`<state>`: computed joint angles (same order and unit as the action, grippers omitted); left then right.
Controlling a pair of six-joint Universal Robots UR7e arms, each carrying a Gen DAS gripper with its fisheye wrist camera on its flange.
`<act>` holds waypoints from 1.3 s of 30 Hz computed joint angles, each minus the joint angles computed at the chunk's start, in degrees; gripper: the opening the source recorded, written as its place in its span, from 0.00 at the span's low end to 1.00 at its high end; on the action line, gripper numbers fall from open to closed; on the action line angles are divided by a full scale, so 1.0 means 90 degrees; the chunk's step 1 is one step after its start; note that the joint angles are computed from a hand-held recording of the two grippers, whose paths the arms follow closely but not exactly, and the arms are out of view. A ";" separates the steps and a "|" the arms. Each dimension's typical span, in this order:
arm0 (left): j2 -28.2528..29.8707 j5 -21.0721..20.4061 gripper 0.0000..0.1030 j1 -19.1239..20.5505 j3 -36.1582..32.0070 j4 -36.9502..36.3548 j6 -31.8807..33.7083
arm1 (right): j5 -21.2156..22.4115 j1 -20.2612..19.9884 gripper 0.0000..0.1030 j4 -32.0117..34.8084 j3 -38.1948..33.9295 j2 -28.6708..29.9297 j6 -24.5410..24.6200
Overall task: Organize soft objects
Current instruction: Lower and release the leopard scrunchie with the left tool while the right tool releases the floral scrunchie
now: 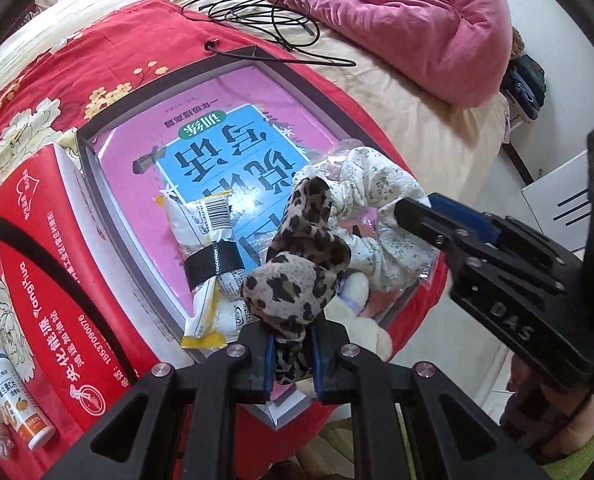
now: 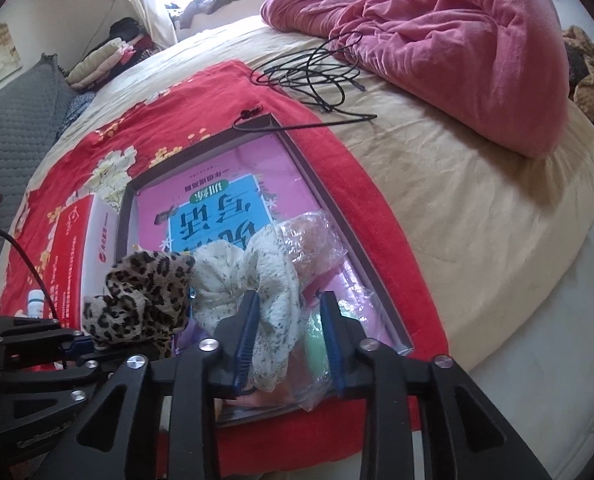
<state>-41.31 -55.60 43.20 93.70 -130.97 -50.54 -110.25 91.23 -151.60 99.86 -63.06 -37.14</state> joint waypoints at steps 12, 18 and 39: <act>-0.0015 -0.0004 0.19 0.0011 0.0054 -0.0101 0.0012 | -0.0113 0.0064 0.34 -0.0111 0.0010 -0.0033 -0.0088; -0.0020 0.0035 0.23 -0.0018 0.0039 -0.0106 0.0003 | -0.0104 0.0077 0.34 -0.0114 0.0027 -0.0076 -0.0070; -0.0112 0.0111 0.42 -0.0067 0.0092 -0.0135 0.0036 | -0.0129 0.0184 0.38 -0.0185 0.0022 -0.0157 -0.0065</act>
<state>-42.32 -54.60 42.60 94.52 -132.19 -50.22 -111.40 92.89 -153.27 100.06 -64.47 -37.72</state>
